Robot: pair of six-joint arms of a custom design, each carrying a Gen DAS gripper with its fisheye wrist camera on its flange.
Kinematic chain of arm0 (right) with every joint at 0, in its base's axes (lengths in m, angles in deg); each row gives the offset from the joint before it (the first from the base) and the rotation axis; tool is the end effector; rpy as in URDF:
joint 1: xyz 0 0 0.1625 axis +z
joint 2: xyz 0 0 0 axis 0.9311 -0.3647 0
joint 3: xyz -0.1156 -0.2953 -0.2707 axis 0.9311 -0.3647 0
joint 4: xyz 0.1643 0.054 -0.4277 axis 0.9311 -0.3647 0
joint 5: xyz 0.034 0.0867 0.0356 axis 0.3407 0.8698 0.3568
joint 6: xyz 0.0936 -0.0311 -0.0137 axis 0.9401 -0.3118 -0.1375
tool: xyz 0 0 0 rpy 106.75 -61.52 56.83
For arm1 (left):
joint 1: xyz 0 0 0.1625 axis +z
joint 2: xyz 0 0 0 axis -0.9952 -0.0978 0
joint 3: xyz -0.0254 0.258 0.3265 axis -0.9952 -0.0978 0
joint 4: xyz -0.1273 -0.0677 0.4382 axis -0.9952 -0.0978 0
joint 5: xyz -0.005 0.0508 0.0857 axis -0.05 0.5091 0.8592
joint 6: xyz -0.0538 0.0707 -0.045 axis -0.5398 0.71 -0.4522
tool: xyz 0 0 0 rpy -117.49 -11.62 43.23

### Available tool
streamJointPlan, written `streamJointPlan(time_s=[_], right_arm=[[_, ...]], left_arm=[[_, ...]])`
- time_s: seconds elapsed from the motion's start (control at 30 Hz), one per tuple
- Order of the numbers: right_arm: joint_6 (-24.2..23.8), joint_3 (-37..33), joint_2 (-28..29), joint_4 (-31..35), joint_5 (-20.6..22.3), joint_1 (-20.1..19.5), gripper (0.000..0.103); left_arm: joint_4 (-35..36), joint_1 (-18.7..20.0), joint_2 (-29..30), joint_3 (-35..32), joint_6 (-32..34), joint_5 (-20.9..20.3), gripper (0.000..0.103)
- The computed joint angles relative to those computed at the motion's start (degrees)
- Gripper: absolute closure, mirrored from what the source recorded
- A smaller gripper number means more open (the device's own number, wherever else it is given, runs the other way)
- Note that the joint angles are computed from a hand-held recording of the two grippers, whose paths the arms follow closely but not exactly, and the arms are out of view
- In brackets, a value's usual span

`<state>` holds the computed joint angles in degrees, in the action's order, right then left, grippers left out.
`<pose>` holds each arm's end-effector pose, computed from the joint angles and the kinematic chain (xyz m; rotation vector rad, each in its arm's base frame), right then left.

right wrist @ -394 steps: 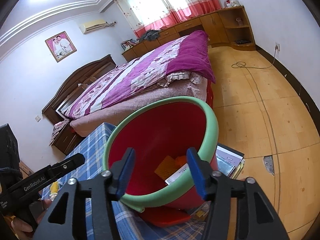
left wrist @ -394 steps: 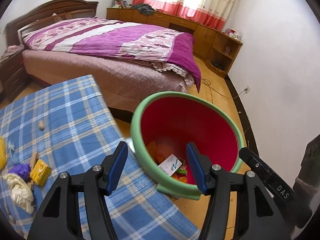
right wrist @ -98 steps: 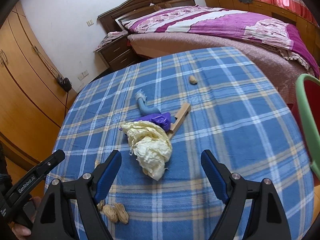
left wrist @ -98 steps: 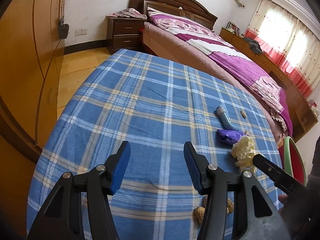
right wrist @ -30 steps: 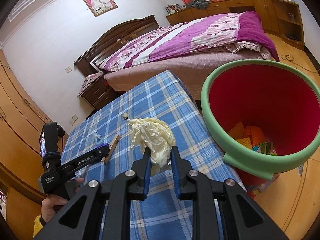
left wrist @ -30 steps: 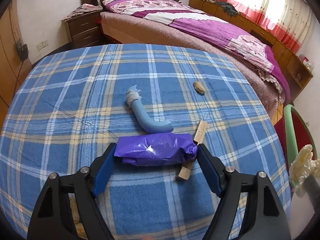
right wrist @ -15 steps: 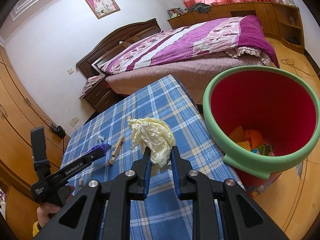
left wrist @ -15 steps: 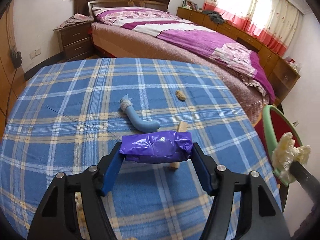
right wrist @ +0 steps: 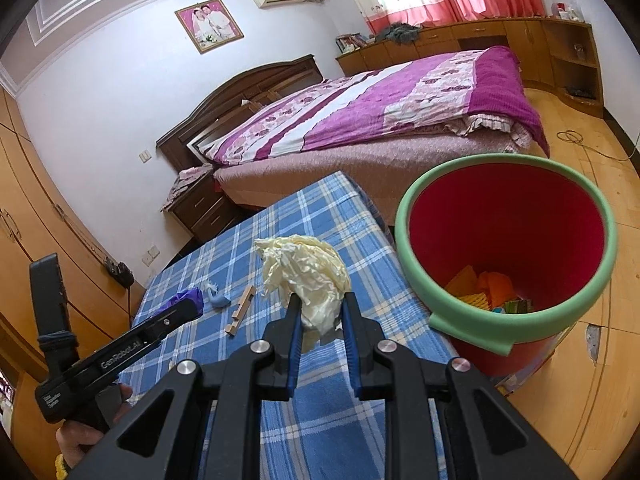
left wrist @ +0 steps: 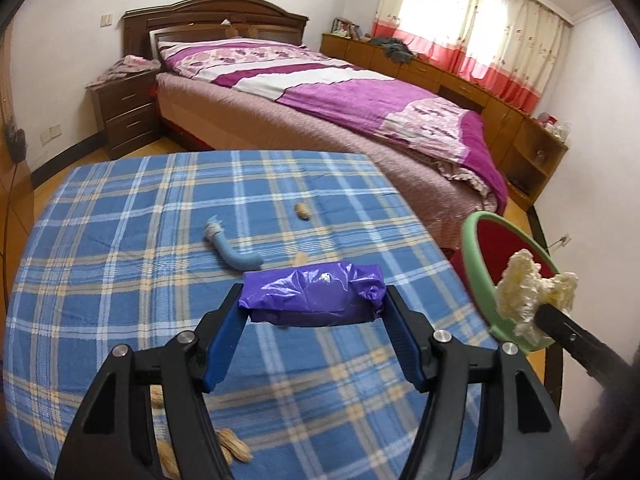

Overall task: Collect trash
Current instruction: 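Carry the purple package and white plastic with both tools over the red bucket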

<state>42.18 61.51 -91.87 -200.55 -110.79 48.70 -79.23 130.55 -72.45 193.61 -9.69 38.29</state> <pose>0.3365 -0.4073 0.0291 0.7642 -2.8146 0.8254 -0.0303 -0.3556 0.3197 -0.1103 2.1804 -1.1794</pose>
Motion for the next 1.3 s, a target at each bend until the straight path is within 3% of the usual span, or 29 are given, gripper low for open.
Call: streamJointPlan(time_s=[0.27, 0.5, 1.3], right_arm=[[0.48, 2.42, -3.13, -2.85, -0.32, -1.01, 0.082], [0.72, 4.01, -5.47, -4.38, -0.60, -3.19, 0.082], [1.24, 3.79, -7.57, -8.79, -5.57, -11.30, 0.078]], left_arm=[[0.39, -3.61, 1.79, -0.30, -0.83, -0.96, 0.035], [-4.30, -4.59, 7.59, -1.39, 2.15, -2.51, 0.035], [-27.15, -0.64, 32.74, -9.04, 18.59, -11.37, 0.035]])
